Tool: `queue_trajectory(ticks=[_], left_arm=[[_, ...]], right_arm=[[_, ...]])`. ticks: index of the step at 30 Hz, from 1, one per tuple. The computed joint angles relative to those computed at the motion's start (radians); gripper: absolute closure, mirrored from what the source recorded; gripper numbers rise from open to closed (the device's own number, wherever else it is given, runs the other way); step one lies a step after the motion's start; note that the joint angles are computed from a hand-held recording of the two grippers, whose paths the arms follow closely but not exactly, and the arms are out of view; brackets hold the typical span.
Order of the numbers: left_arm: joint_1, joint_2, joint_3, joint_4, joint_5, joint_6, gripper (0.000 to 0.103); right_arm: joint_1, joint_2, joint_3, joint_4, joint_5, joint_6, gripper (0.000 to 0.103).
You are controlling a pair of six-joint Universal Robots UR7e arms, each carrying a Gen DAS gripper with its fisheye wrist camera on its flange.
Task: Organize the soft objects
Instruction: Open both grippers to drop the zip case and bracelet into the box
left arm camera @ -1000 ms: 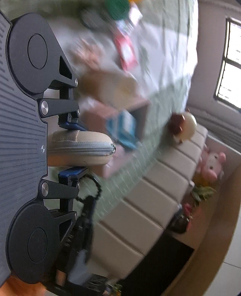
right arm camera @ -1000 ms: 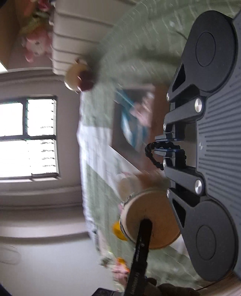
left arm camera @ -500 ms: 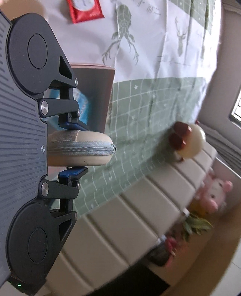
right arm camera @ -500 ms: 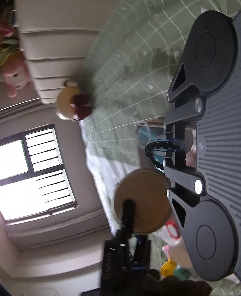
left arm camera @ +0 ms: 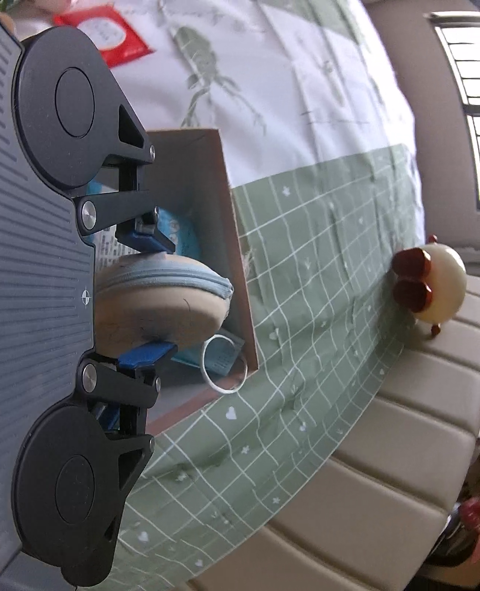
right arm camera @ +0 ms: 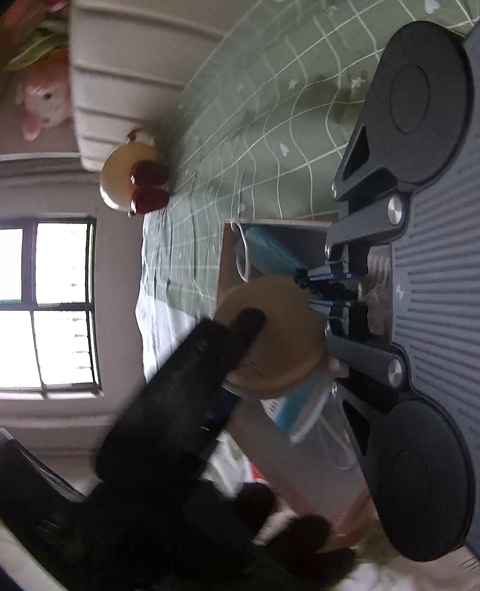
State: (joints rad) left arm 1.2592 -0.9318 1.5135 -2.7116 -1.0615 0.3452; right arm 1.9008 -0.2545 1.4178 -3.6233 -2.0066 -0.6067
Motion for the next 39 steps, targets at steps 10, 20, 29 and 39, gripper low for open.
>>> queue_trajectory(ticks=[10,20,29,39], left_arm=[[-0.015,-0.092,0.127,-0.247,-0.060,0.105,0.051],[-0.012,-0.169,0.191,-0.309,-0.168,0.067,0.051],[0.053,-0.269,0.243,-0.321,-0.238,-0.040,0.051],[0.197,-0.417,0.274,-0.281,-0.456,-0.085,0.051]], right_arm=[[0.023,0.029,-0.014,-0.056,-0.047,-0.038,0.063],[0.063,0.005,-0.034,-0.033,-0.099,0.015,0.036],[0.124,0.025,-0.057,-0.157,-0.180,0.016,0.036],[0.127,-0.127,0.163,-0.116,-0.017,0.248,0.036]])
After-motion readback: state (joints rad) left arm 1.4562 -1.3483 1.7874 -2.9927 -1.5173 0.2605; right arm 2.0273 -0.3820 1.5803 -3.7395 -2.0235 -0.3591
